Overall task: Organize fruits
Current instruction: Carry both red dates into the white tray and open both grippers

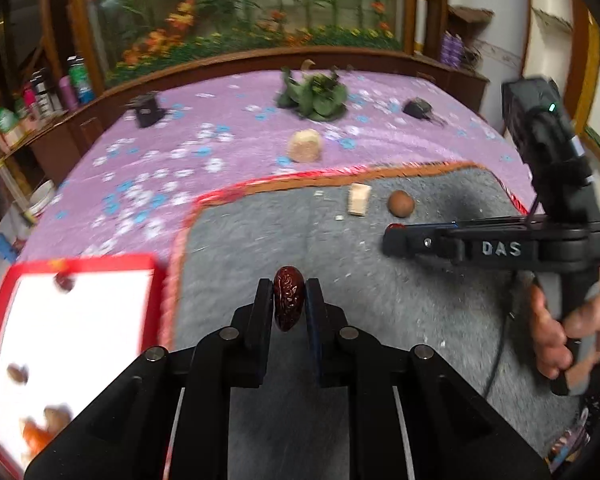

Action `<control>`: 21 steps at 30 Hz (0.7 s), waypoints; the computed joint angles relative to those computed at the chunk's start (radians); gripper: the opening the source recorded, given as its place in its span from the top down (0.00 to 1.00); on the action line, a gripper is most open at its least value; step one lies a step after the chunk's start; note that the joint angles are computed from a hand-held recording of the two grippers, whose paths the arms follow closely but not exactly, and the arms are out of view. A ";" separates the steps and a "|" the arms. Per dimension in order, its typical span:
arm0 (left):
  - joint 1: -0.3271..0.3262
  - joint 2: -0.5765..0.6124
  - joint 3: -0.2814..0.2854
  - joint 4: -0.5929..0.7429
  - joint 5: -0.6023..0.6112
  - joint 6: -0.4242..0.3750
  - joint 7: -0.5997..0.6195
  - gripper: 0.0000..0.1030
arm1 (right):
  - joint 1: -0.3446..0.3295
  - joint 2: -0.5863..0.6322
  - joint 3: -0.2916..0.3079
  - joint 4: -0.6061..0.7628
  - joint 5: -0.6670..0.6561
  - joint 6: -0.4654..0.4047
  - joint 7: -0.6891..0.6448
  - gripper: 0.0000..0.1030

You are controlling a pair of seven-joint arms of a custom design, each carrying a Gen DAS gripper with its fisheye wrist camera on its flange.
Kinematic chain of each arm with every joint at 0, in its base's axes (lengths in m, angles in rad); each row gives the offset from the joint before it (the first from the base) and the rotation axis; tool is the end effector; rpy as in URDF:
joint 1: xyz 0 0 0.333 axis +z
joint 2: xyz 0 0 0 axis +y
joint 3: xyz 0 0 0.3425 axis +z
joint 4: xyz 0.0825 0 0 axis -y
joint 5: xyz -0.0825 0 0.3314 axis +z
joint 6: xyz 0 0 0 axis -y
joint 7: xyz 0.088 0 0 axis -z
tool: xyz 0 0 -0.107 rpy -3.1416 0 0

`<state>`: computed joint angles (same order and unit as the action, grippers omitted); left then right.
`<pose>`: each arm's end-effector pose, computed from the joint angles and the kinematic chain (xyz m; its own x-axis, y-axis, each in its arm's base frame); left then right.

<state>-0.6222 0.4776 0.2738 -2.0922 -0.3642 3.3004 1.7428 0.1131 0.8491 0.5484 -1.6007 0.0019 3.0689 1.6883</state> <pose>0.5802 -0.1930 0.3544 -0.1995 -0.9792 -0.0382 -0.7081 0.1710 -0.6851 0.6333 0.3508 0.3172 0.3410 -0.8203 -0.4591 -0.8399 -0.0465 -0.5407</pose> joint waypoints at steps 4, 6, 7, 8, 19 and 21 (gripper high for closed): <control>-0.122 -0.046 0.123 -0.112 -0.097 0.116 0.016 0.87 | -0.019 0.016 0.034 -0.022 -0.035 0.087 -0.016 0.81; -0.137 -0.074 0.139 -0.156 -0.149 0.163 0.036 0.87 | -0.032 0.024 0.059 -0.032 -0.061 0.114 -0.006 0.81; -0.156 -0.079 0.158 -0.169 -0.180 0.181 0.055 0.87 | -0.041 0.030 0.074 -0.030 -0.075 0.113 0.000 0.81; -0.183 -0.087 0.184 -0.188 -0.216 0.205 0.081 0.87 | -0.044 0.032 0.087 -0.031 -0.086 0.115 0.009 0.81; -0.086 -0.172 0.104 -0.307 -0.345 0.407 0.161 0.87 | 0.044 0.048 0.151 0.039 -0.203 0.136 0.066 0.81; -0.050 -0.180 0.075 -0.321 -0.338 0.428 0.152 0.87 | 0.070 0.056 0.153 0.061 -0.216 0.151 0.066 0.81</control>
<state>-0.6725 0.2975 0.3486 -2.4133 -0.7027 3.7287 1.8947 0.1827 0.9048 0.7016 -1.5397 -0.2139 3.2202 1.7547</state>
